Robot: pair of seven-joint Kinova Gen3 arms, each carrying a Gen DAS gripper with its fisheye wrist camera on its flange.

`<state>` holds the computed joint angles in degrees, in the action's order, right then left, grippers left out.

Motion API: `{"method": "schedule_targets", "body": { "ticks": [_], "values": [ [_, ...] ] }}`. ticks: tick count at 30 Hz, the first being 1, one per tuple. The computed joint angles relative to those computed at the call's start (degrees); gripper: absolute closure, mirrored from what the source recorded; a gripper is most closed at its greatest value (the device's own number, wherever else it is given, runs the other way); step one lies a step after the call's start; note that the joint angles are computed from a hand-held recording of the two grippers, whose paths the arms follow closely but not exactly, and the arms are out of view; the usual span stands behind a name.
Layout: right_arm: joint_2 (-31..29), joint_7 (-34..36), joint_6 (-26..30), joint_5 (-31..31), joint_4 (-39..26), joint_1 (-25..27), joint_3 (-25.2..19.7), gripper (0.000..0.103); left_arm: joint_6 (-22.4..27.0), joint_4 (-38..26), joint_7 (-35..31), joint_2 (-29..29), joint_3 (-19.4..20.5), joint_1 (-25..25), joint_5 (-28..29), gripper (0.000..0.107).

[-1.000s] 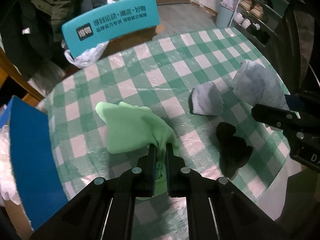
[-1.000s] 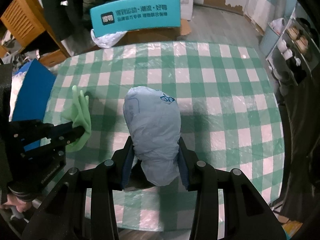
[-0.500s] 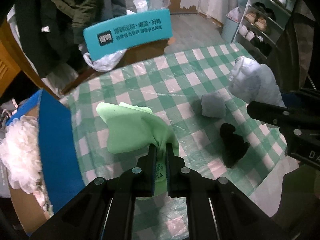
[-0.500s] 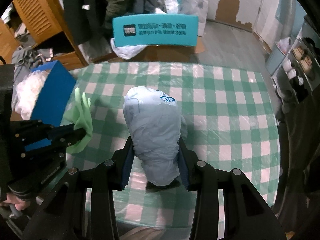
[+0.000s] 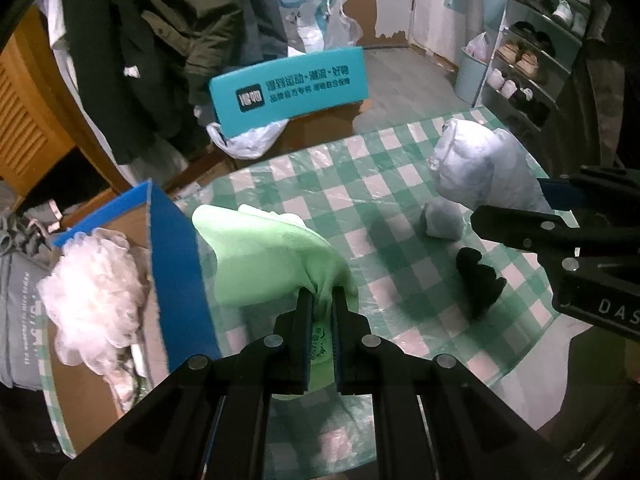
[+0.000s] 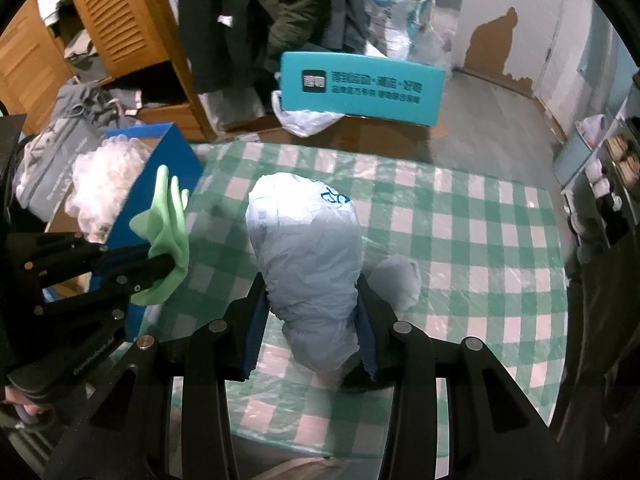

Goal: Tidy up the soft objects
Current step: 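Lift and carry the green cloth with the left tool toward the box while the right tool carries the sock, then open the left tool to drop the green cloth in the box while the right tool drops the sock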

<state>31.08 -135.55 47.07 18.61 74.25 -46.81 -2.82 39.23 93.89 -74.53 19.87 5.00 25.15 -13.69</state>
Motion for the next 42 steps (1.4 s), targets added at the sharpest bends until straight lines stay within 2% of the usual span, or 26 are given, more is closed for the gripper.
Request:
{"method": "schedule_targets", "body": {
  "ticks": [11, 16, 28, 42],
  "values": [
    [0.8, 1.6, 0.6, 0.4, -3.5, -1.5, -0.3, 0.063, -1.3, 2.8, 3.1, -3.3, -1.4, 0.3, -4.5, 0.099],
    [2.2, 3.1, 1.6, -0.1, -6.3, -2.0, -0.6, 0.063, -1.9, 4.2, 3.4, -4.7, -1.1, -1.1, -5.0, 0.099],
    [7.8, 8.4, 4.2, -3.7, -16.4, -2.9, -0.9, 0.063, -3.2, 7.2, 3.2, -6.9, -1.5, -5.7, -4.2, 0.099],
    [14.7, 14.7, 10.6, -7.0, -30.9, -5.6, -0.2, 0.063, -4.4, 11.1, 2.2, -9.3, -2.7, -11.8, -2.4, 0.099]
  ]
}}
